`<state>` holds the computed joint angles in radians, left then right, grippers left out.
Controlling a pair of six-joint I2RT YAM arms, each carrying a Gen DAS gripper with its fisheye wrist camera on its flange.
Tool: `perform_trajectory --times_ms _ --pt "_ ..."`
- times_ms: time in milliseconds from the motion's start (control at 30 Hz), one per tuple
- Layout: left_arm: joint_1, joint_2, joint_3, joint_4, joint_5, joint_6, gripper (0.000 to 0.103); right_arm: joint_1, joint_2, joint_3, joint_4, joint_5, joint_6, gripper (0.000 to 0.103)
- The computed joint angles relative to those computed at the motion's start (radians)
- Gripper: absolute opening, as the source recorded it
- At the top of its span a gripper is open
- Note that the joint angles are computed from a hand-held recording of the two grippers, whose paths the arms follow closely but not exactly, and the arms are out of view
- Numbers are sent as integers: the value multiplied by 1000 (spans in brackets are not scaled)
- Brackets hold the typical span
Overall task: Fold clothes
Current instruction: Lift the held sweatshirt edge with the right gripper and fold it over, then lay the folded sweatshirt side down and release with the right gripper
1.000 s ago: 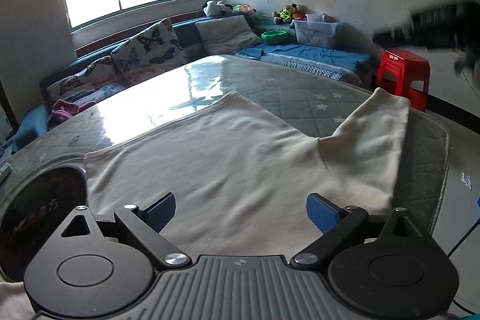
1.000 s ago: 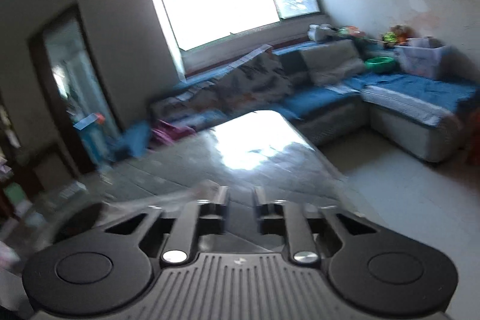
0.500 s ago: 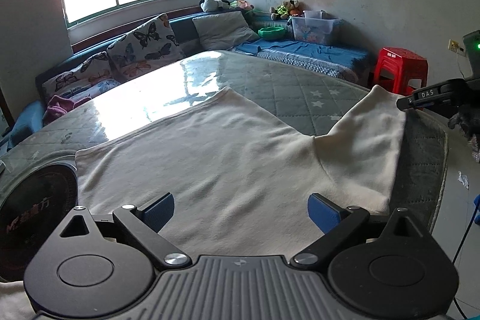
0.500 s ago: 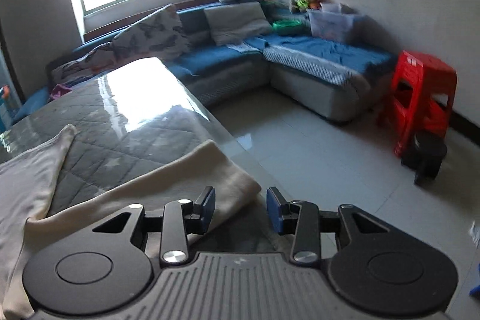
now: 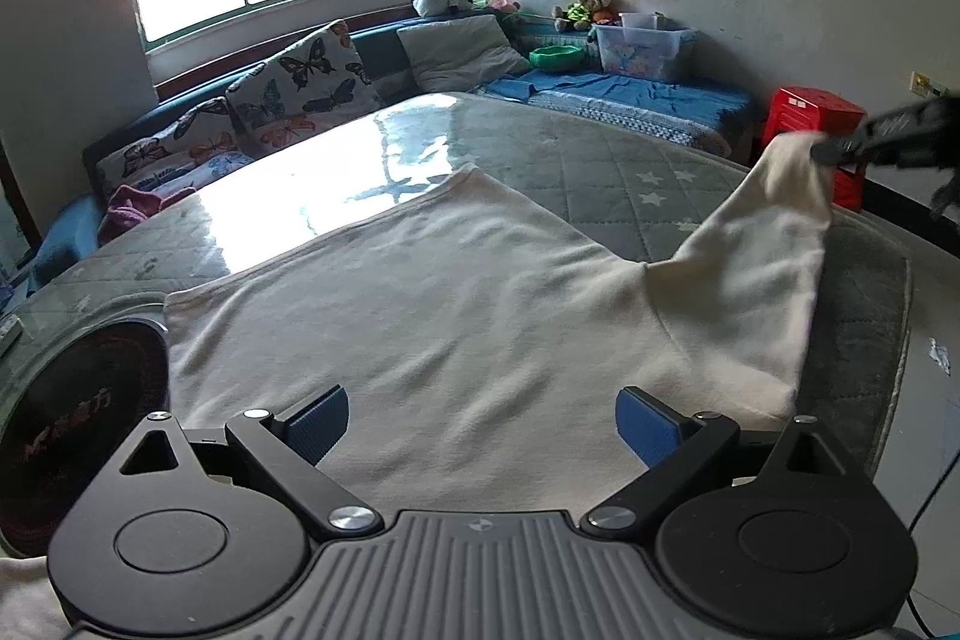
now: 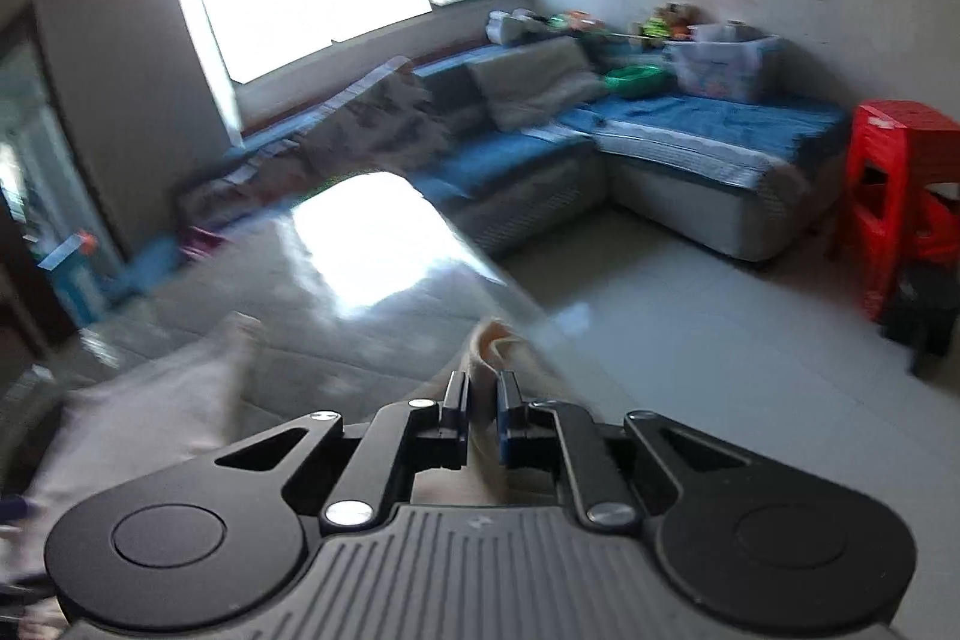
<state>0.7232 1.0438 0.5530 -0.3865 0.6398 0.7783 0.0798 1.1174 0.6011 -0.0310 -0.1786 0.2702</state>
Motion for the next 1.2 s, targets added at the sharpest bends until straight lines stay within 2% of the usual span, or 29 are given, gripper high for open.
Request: perform_trajectory --times_ms 100,267,600,900,967,1033,1100,1200 --pt "34 5 11 -2 19 3 98 29 -66 47 -50 -97 16 8" --pt "116 25 40 -13 63 19 98 150 -62 141 -76 -174 25 8" --pt "298 125 103 -12 124 50 98 418 143 358 -125 -246 -9 8" --pt "394 196 133 -3 118 65 98 576 311 432 -160 -287 -24 11" --pt "404 201 139 -6 115 65 98 588 294 408 -154 -258 -26 13" --pt "414 201 144 -12 117 66 98 580 267 381 -161 -214 -51 22" --pt "422 193 148 -27 126 70 98 571 237 355 -172 -154 -82 36" --pt "430 173 152 -57 159 80 97 557 176 288 -193 -11 -139 37"
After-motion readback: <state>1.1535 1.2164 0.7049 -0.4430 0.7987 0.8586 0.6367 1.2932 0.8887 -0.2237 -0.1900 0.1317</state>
